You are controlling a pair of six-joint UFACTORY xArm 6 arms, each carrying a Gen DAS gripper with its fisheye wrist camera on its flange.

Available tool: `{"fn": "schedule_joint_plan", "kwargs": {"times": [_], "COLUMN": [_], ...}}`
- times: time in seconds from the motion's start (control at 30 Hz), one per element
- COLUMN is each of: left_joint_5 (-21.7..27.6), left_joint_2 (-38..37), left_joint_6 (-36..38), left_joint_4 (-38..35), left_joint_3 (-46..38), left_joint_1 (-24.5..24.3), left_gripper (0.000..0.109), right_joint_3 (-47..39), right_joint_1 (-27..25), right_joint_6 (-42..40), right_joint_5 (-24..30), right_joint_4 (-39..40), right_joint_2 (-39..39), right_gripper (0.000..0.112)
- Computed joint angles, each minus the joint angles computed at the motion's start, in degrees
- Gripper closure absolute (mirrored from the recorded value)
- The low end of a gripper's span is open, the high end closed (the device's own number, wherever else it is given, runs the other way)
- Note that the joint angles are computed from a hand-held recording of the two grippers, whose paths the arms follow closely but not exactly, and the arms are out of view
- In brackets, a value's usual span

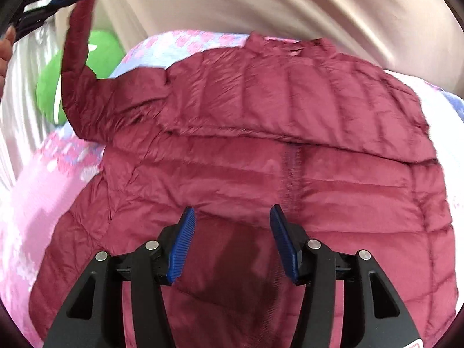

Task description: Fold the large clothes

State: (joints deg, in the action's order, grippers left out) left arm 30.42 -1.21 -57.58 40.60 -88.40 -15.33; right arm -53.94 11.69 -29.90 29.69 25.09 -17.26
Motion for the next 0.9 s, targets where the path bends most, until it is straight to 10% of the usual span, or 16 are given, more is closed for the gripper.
{"fn": "schedule_joint_plan", "kwargs": {"times": [0.43, 0.63, 0.9], "left_joint_5": [11.90, 13.24, -4.76], "left_joint_2": [36.79, 40.46, 18.66], "left_joint_6": [17.01, 15.08, 1.32], "left_joint_4": [-18.45, -20.14, -9.80], "left_joint_3": [-35.72, -35.29, -3.87], "left_joint_1": [-13.04, -14.44, -12.38], "left_gripper": [0.105, 0.101, 0.017], "right_joint_3": [-2.01, -3.47, -8.32], "right_joint_1": [-14.23, -18.18, -20.92], "right_joint_6": [-1.67, -4.40, -8.36], "right_joint_5": [2.09, 2.50, 5.71], "right_joint_4": [-5.78, -4.38, 0.30], "right_joint_2": [0.26, 2.33, 4.53], "right_gripper": [0.057, 0.056, 0.046]}}
